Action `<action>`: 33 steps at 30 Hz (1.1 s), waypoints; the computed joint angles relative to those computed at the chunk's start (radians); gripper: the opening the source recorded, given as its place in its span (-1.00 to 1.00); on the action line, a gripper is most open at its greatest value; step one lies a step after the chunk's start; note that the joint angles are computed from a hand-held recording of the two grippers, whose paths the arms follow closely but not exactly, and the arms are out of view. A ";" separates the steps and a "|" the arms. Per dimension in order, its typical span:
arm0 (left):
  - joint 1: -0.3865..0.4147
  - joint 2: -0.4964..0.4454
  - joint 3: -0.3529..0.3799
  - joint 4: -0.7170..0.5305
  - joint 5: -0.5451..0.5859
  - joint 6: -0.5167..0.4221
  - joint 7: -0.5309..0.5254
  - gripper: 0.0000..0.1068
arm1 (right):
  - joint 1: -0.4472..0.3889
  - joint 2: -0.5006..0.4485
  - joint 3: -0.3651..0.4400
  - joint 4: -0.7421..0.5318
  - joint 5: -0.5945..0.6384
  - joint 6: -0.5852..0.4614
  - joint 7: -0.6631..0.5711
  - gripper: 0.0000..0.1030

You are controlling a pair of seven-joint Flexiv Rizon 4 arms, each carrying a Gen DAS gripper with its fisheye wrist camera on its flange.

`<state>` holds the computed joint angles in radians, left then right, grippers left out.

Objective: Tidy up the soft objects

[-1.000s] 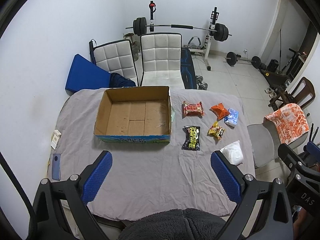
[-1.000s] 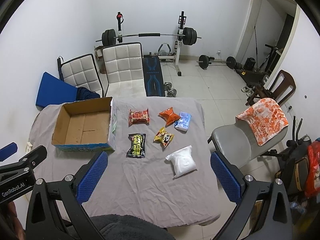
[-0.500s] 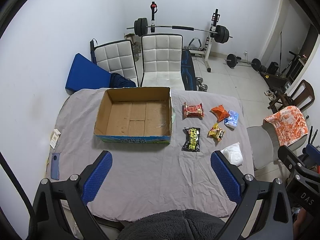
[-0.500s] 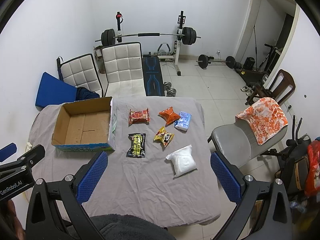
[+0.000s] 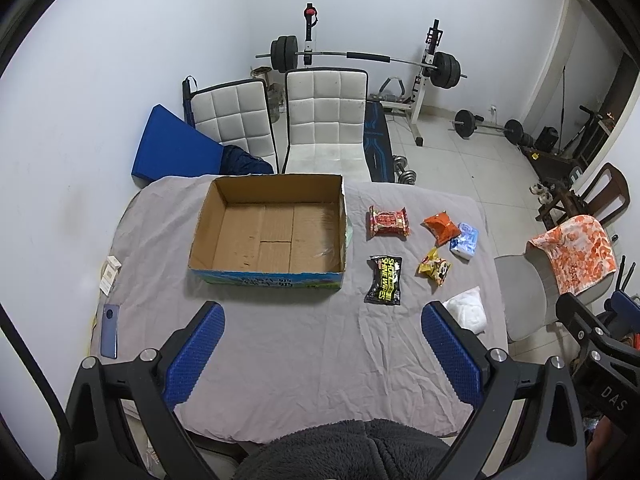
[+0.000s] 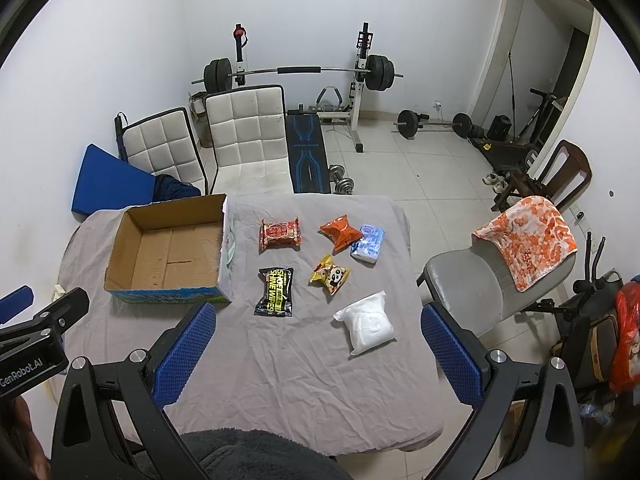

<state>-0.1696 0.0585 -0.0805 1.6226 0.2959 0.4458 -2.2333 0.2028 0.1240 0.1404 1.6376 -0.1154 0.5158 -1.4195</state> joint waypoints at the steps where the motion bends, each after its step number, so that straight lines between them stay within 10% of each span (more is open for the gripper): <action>1: 0.000 0.000 0.001 0.002 -0.003 0.000 0.002 0.89 | 0.001 -0.001 0.001 0.000 0.002 -0.002 0.001 1.00; 33: 0.006 -0.049 0.005 -0.004 -0.023 0.043 0.018 0.89 | 0.000 -0.020 -0.007 0.013 0.017 0.005 0.005 1.00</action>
<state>-0.1640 0.0096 -0.0752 1.6183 0.2730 0.4883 -2.2158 0.2033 0.1045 0.1330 1.6510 -0.0987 0.5206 -1.4147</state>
